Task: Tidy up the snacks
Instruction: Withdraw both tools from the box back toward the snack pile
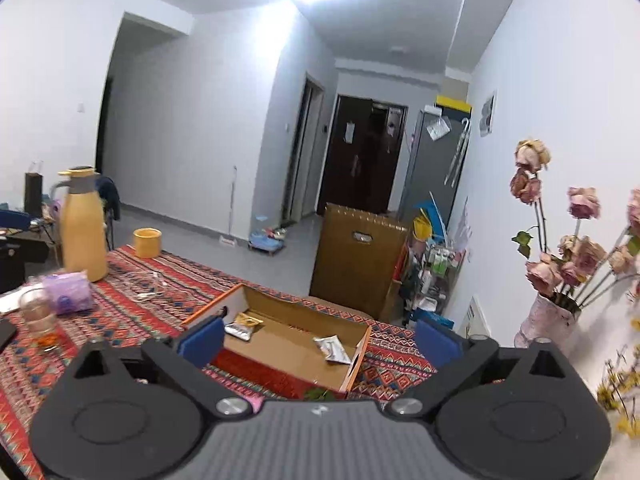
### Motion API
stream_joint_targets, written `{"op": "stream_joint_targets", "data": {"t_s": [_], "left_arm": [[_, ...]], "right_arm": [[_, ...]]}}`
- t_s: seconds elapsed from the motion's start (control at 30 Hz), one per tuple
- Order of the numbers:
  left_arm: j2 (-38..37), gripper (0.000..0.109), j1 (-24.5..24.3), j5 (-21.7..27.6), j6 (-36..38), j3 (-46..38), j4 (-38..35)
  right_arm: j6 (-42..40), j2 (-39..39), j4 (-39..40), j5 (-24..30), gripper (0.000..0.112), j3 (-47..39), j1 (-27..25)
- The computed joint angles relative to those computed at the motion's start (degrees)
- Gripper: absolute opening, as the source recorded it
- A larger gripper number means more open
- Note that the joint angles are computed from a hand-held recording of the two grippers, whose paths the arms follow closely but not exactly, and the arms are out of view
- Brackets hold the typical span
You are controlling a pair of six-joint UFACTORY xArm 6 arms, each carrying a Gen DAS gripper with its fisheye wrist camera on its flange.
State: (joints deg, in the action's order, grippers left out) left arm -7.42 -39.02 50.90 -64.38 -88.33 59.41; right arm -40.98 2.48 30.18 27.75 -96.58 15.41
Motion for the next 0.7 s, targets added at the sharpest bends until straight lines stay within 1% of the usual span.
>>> {"op": "stream_joint_targets", "data": {"t_s": [0.1,0.2,0.3,0.37,0.47,0.5,0.57,0.7], "left_arm": [[-5.8,0.103,-4.8,3.4,-6.5,8.1,6.3],[-10.6,0.103,-9.1,6.9,-11.3,15.1,9.6],[-15.3,0.103,-13.5,10.2,-16.8,22.3,11.1],[-17.2,0.103,-16.2,13.1,-20.3,25.7,11.9],[-20.1,0.103,-20.2,17.3,-25.6,30.8,11.4],[-20.6,0.103,-20.9,17.9,-27.4,32.0,10.9],[-21.3,0.103,-21.4,17.6,-30.2,34.6,9.2],[-21.2,0.103,-20.5,16.3,-35.6,38.4,5.5]], "right_arm": [[-7.4,-8.8,8.4,-3.2,0.103,11.8,-0.4],[-12.9,-16.3,15.3,-5.4,0.103,22.1,-0.3],[-19.2,-23.7,22.6,-7.1,0.103,32.1,0.0],[-25.6,-28.4,29.8,-8.3,0.103,38.2,-0.1],[-29.6,-33.6,35.7,-9.8,0.103,45.7,0.3],[-30.3,-35.6,36.9,-10.7,0.103,48.5,0.7],[-31.9,-39.0,38.2,-12.8,0.103,53.9,1.6],[-38.2,-43.3,43.6,-19.0,0.103,61.9,5.2]]}}
